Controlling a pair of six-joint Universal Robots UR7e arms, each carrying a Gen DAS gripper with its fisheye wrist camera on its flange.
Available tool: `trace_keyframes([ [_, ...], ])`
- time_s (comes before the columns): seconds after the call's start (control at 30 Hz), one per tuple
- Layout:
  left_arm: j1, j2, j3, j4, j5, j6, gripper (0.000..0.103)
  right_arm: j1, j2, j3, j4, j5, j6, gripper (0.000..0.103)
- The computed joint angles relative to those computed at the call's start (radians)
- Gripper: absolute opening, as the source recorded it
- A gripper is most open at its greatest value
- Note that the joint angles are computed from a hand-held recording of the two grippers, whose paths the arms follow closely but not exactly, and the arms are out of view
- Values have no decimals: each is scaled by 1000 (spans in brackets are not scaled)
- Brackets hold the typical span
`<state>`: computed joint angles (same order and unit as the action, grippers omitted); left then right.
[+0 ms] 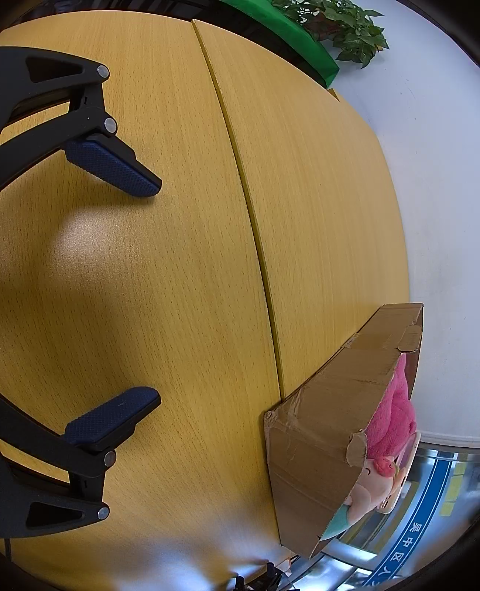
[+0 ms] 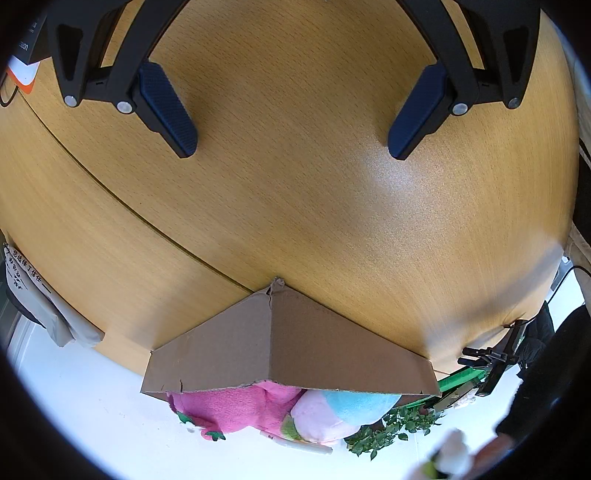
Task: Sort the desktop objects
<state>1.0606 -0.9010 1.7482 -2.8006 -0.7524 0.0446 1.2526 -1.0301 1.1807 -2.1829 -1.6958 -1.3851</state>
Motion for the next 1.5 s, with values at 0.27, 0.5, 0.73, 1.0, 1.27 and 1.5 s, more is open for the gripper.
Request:
trace_keyframes([
  [0.27,0,0,0,0,0,0,103,1,0,0,0,0,1,103],
  [0.5,0,1,-1,-1,1,1,103,1,-4,7,-3,-1,1,103],
  [0.73,0,0,-1,1,0,-2,103,2,-3,4,-1,-2,2,103],
  [1.0,-1,0,-1,3,0,-3,103,2,-5,7,-2,-1,1,103],
  [1.27,1,1,-2,1,0,1,103,2,-4,4,-1,-1,1,103],
  [1.5,1,0,-2,1,0,0,103,0,-8,11,-4,0,-2,103],
])
